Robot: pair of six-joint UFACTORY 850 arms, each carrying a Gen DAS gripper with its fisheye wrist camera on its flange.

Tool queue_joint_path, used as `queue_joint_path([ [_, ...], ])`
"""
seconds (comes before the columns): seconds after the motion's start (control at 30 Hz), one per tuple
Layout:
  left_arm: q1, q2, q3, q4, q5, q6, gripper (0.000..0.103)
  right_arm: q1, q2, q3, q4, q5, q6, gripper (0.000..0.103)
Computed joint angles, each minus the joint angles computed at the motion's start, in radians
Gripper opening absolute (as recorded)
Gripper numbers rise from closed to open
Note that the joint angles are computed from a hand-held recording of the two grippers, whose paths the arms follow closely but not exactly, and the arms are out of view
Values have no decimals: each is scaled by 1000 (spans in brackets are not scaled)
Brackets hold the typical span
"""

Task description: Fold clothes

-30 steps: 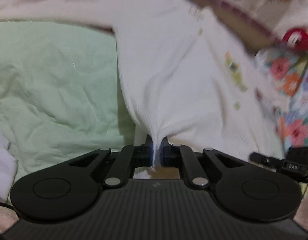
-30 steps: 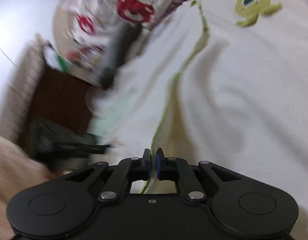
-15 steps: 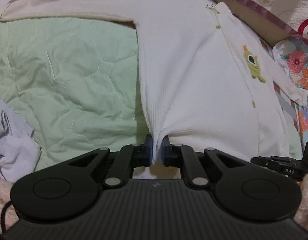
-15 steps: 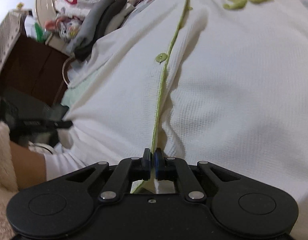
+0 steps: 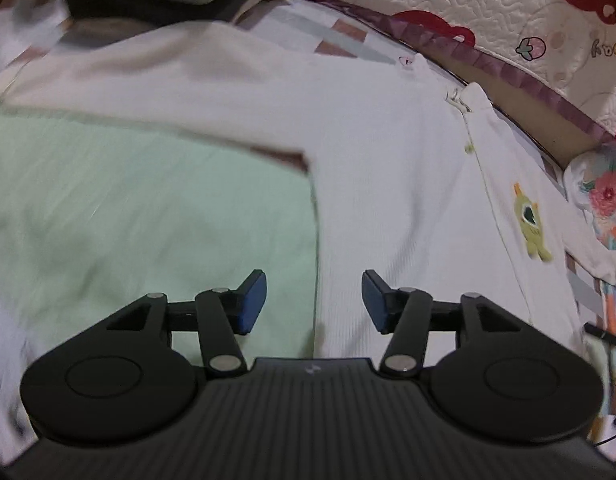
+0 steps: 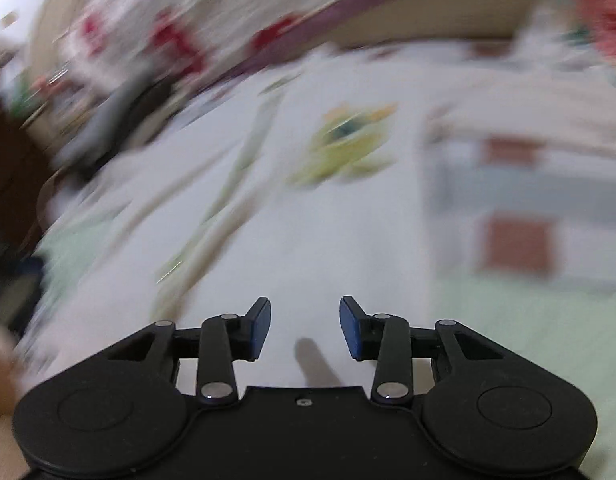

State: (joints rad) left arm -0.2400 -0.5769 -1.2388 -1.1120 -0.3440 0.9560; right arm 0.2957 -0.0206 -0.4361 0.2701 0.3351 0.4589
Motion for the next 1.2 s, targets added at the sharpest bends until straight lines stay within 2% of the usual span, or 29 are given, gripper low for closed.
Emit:
queue_joint_path([
  [0.07, -17, -86, -96, 81, -13, -65, 52, -105, -47, -15, -97, 27, 94, 44],
  [0.13, -30, -163, -186, 163, -28, -139, 52, -196, -118, -44, -277, 81, 278, 44],
  [0.23, -35, -243, -282, 195, -36, -214, 52, -312, -221, -74, -455, 217, 539, 45],
  [0.33, -33, -287, -339, 158, -22, -205, 52, -365, -314, -106, -450, 329, 712, 49],
  [0.4, -37, -309, -368, 171, 3, -211, 53, -371, -355, -126, -401, 389, 770, 50],
  [0.67, -41, -385, -456, 162, 43, -232, 54, -327, -462, -249, 46, 407, 534, 49],
  [0.7, -44, -390, -460, 173, 53, -242, 54, -317, -475, -277, 139, 390, 435, 37],
  [0.77, -51, -395, -463, 226, 84, -275, 54, -311, -478, -306, 258, 358, 226, 6],
  [0.87, -55, -389, -449, 290, 130, -294, 54, -303, -471, -326, 406, 375, -88, 4],
  [0.93, -46, -391, -440, 208, 129, -211, 54, -300, -451, -323, 506, 417, -293, 3],
  [0.97, -40, -392, -436, 154, 124, -163, 54, -312, -450, -336, 534, 390, -350, 3],
  [1.07, -30, -382, -411, -34, 118, -7, 54, -355, -478, -388, 522, 240, -449, 4],
  [1.1, -25, -377, -401, -94, 101, 35, 54, -363, -480, -393, 484, 196, -442, 7],
  [1.13, -18, -371, -390, -163, 74, 85, 54, -363, -468, -378, 443, 190, -393, 8],
  [1.2, 1, -361, -365, -282, -16, 167, 56, -366, -443, -345, 342, 183, -275, 31],
])
